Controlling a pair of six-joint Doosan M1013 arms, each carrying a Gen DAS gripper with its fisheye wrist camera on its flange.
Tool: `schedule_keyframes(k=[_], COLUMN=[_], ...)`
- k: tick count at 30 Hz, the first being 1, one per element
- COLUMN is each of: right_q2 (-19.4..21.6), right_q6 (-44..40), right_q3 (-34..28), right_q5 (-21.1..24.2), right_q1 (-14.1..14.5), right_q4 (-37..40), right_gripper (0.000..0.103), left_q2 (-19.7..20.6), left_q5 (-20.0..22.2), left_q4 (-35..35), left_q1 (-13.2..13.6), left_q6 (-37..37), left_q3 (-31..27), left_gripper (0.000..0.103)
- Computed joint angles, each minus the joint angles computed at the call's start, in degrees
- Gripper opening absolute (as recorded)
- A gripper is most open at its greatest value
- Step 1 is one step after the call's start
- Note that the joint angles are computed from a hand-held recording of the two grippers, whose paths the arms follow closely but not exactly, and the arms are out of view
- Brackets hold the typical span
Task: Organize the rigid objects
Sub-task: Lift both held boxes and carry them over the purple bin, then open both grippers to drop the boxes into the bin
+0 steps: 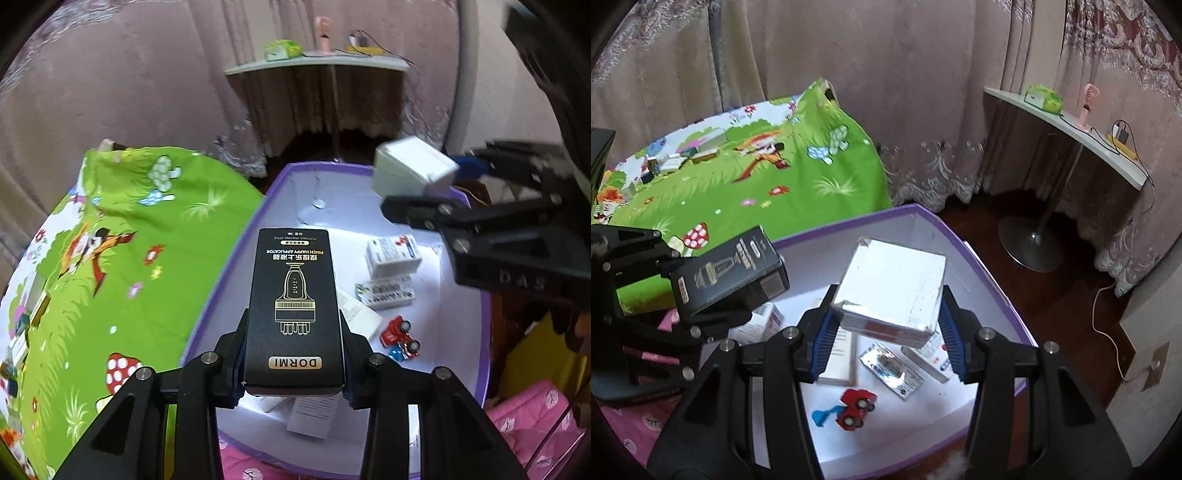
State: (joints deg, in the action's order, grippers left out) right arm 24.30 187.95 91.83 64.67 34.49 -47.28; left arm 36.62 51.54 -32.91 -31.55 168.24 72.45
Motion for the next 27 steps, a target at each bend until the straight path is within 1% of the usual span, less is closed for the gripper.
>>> schedule_keyframes(k=[3,5,6,7,9,10,11,12,15,18,21,24,25,27], right_q2=[0.1,0.1,0.2,0.5,1.2,1.3,1.3,1.4,2.0,3.6,5.4,7.2,8.0,10.1], right_q6=[-0.7,-1.1,-1.6,-2.3,-3.0,-2.9,-2.7,-2.8,-4.0,-7.5,-11.7,-15.0,-16.5,-21.7], right_q3=[-0.1,-0.2,-0.4,-0.9,-1.9,-2.0,-2.2,-2.4,-3.5,-6.2,-9.5,-12.8,-14.2,-17.5], right_q5=[0.4,0.6,0.8,1.6,4.1,4.6,4.8,4.8,5.0,5.5,7.1,5.7,4.7,1.0], right_q1=[-0.3,-0.4,-0.6,-0.7,-0.9,-0.9,-0.9,-1.0,-1.2,-1.6,-1.9,-2.4,-2.6,-3.2], right_q4=[1.4,2.5,3.1,3.9,5.2,5.2,5.2,5.3,5.3,5.0,4.2,2.3,1.9,2.0], right_gripper=[0.055,0.056,0.058,0.066,0.077,0.079,0.079,0.080,0.081,0.081,0.081,0.083,0.084,0.086], left_q2=[0.2,0.7,0.9,1.1,1.2,1.3,1.4,1.7,2.8,4.1,4.8,5.6,6.3,8.4], left_q5=[1.9,4.0,4.7,5.1,4.3,4.2,4.5,4.8,6.3,8.0,6.9,2.8,1.4,-0.4], left_q4=[1.0,1.8,1.5,1.1,-0.4,-1.3,-1.9,-2.4,-3.8,-4.0,-5.4,-6.9,-6.6,-3.6], left_q1=[-0.2,-0.2,-0.1,0.1,0.5,0.7,0.9,1.1,2.0,2.7,3.6,5.2,5.9,7.5], left_q6=[0.6,0.2,0.1,0.0,-0.2,-0.2,-0.5,-0.9,-2.7,-5.4,-5.7,-6.4,-8.5,-15.7], left_q3=[-0.1,-0.6,-0.9,-1.1,-1.0,-1.1,-1.4,-1.8,-3.5,-5.7,-6.7,-7.6,-8.4,-11.6], left_gripper=[0.041,0.042,0.048,0.051,0.065,0.067,0.071,0.072,0.074,0.076,0.076,0.076,0.076,0.076])
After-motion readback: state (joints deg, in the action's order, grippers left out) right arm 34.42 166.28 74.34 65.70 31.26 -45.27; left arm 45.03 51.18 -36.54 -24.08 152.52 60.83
